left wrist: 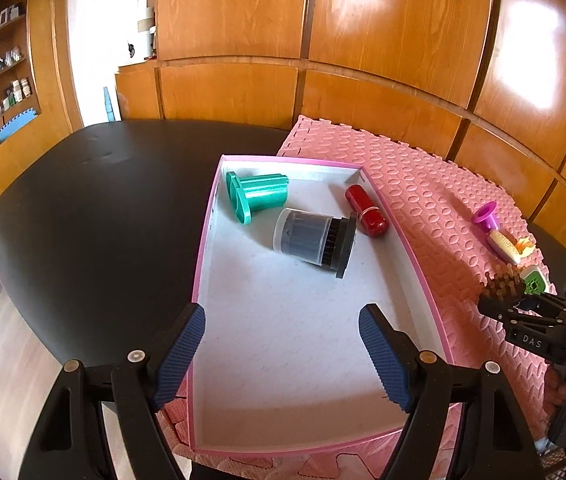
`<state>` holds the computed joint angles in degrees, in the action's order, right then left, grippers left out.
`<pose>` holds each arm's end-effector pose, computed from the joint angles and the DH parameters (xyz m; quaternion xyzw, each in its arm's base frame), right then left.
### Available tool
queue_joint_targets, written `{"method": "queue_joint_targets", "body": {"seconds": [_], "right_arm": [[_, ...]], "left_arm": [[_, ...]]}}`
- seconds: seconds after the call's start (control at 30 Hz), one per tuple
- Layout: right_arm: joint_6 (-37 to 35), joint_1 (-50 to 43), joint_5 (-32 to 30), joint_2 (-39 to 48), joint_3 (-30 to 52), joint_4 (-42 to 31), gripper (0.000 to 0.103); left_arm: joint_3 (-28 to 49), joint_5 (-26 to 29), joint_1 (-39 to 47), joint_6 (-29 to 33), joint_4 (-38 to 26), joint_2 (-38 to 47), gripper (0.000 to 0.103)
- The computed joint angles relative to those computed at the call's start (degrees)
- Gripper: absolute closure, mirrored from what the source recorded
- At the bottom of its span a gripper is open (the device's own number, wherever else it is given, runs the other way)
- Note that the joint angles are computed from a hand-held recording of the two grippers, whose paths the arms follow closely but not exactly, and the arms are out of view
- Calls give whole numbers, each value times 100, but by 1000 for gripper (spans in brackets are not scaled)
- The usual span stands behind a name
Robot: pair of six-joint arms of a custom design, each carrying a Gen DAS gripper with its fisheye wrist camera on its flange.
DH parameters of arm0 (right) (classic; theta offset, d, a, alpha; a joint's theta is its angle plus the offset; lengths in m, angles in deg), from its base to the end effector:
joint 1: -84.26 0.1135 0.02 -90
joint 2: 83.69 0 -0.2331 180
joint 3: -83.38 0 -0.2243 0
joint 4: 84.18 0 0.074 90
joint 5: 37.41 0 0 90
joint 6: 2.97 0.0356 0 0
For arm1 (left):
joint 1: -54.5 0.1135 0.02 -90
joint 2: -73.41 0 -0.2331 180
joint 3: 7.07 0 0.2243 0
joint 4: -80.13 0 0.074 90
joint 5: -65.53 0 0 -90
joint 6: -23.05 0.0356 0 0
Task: Organize rigid objects
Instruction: 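Carry the brown brush into the white box and release it with the right gripper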
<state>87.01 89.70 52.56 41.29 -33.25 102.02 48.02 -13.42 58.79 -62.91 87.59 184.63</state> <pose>0.3210 0.0306 0.0169 -0.0456 0.9537 0.0143 0.2969 0.3010 0.0157 0.0628 0.0319 0.9314 -0.0643 0.3569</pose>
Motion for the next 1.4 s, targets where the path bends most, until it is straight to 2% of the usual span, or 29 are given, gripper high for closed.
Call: {"method": "queue_joint_targets", "body": {"seconds": [0.23, 0.6, 0.77, 1.13, 1.23, 1.4], "right_arm": [[129, -19, 4, 43, 87, -81, 55], [296, 199, 399, 154, 351, -461, 55], [266, 257, 506, 190, 150, -75, 55], [578, 413, 840, 188, -8, 188, 56], [785, 406, 734, 85, 93, -155, 56], [911, 761, 593, -648, -187, -96, 56]], "left_arm": [[-76, 179, 154, -14, 57, -39, 23], [-208, 432, 379, -12, 168, -59, 23], [-279, 478, 423, 6, 207, -95, 23], [-409, 521, 641, 114, 343, -132, 23], [-380, 558, 749, 163, 335, -59, 23], [-227, 658, 1003, 139, 254, 121, 23]]}}
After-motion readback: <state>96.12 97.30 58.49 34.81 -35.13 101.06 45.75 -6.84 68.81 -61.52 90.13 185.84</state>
